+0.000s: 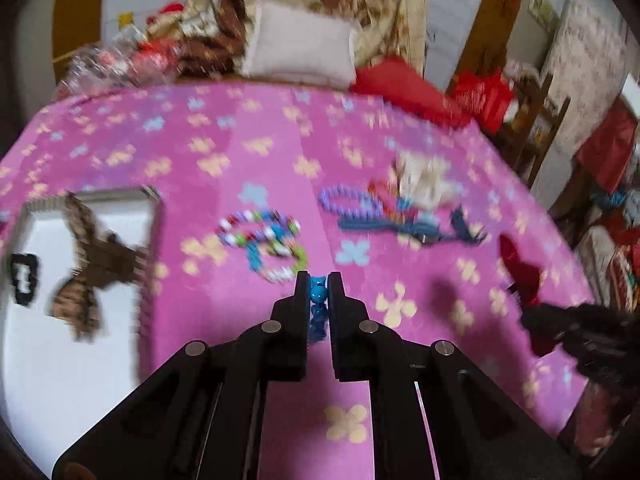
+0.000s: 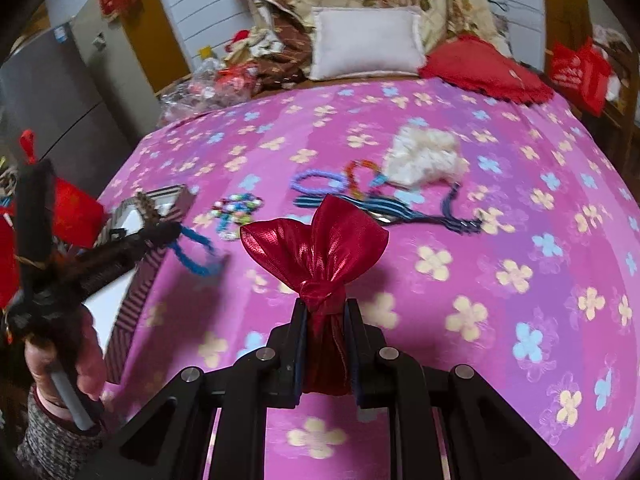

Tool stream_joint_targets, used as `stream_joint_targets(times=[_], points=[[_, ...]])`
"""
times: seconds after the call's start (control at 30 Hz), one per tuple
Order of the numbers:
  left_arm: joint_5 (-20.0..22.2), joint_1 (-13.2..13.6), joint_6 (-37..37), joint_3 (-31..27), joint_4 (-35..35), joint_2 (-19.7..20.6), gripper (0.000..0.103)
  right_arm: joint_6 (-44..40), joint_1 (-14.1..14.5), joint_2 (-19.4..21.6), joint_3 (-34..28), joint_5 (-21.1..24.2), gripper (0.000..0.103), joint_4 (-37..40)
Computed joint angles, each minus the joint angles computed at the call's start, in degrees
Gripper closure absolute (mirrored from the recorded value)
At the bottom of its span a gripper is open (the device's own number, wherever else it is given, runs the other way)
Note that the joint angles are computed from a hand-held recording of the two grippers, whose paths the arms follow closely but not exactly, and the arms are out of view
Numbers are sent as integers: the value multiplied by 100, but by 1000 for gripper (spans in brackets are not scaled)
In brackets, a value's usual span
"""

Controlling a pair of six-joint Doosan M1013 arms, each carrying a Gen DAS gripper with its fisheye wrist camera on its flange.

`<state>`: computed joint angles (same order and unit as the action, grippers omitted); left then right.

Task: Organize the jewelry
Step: 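Carry the bracelet and red bow to the tray and release them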

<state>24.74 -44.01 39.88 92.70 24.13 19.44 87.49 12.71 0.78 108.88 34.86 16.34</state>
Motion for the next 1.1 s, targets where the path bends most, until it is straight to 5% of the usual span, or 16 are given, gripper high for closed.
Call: stream_joint_targets(times=[0.27, 0.47, 0.8, 1.0, 1.1], points=[[86, 264, -1626, 531, 1288, -648, 96, -670, 499, 237, -452, 228, 88, 720], [413, 654, -2209, 827, 1433, -906, 96, -1172, 1014, 734, -1023, 572, 88, 1262], [504, 1473, -1429, 1093, -422, -829, 96, -1236, 1651, 1748, -1901, 1253, 88, 1527], [761, 1619, -1355, 1057, -723, -708, 96, -1036, 1855, 2242, -2312, 1463, 88, 1439], [827, 1730, -892, 1041, -1407, -654, 96, -977, 1874, 2417, -2448, 1594, 88, 1497]])
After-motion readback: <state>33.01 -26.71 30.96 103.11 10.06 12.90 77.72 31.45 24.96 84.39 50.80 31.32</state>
